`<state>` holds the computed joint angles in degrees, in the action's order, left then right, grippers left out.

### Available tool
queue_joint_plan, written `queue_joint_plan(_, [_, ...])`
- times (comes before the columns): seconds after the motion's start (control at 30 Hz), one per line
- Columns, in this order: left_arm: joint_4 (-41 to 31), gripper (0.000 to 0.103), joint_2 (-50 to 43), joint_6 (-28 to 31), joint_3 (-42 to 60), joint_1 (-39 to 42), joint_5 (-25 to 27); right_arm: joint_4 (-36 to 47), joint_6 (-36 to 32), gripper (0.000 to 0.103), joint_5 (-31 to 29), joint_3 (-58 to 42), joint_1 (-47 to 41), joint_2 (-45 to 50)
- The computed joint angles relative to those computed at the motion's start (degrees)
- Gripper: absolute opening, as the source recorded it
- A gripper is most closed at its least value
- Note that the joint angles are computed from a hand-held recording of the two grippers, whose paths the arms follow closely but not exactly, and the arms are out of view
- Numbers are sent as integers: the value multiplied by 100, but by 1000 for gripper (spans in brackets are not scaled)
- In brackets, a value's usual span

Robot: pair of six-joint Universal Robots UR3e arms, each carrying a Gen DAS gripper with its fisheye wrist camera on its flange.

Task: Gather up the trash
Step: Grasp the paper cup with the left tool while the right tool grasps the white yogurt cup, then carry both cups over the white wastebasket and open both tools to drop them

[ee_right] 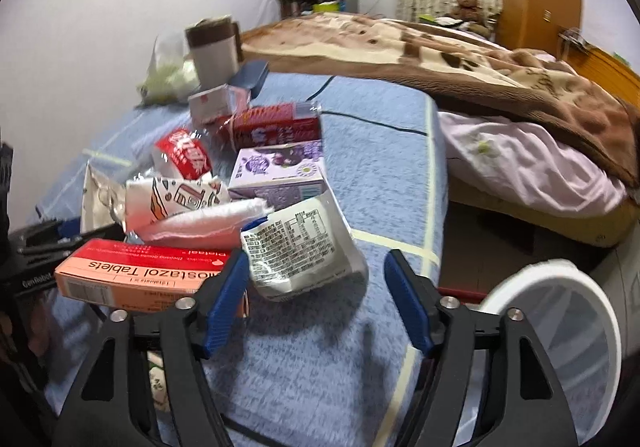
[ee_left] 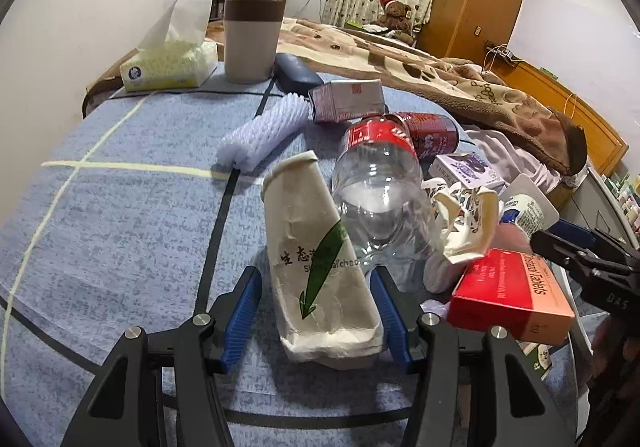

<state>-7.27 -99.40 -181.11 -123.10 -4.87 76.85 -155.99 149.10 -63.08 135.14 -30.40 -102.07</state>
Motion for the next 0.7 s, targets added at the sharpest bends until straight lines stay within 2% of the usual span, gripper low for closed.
queue_joint_plan(0.13, [8,57,-44,48,6,31,-75,135,-142,76,-86,-267,111,213])
queue_joint_plan(0.23, [22,57,-46,83,4,44,-95,138,62,76,-405,-460,298,448])
queue_joint_plan(0.3, [-3,48,-36,118,4,67,-148,280,267,76,-478,-543,302,515])
queue_joint_plan(0.37, [0,44,1,150,-27,69,-122,347,395,73,-338,-460,177,403])
queue_joint_plan(0.4, [13,42,23,159,-46,65,-101,369,434,66,-253,-386,95,296])
queue_joint_plan(0.7, [61,37,373,201,-313,189,-86,476,459,66,151,138,-393,-548])
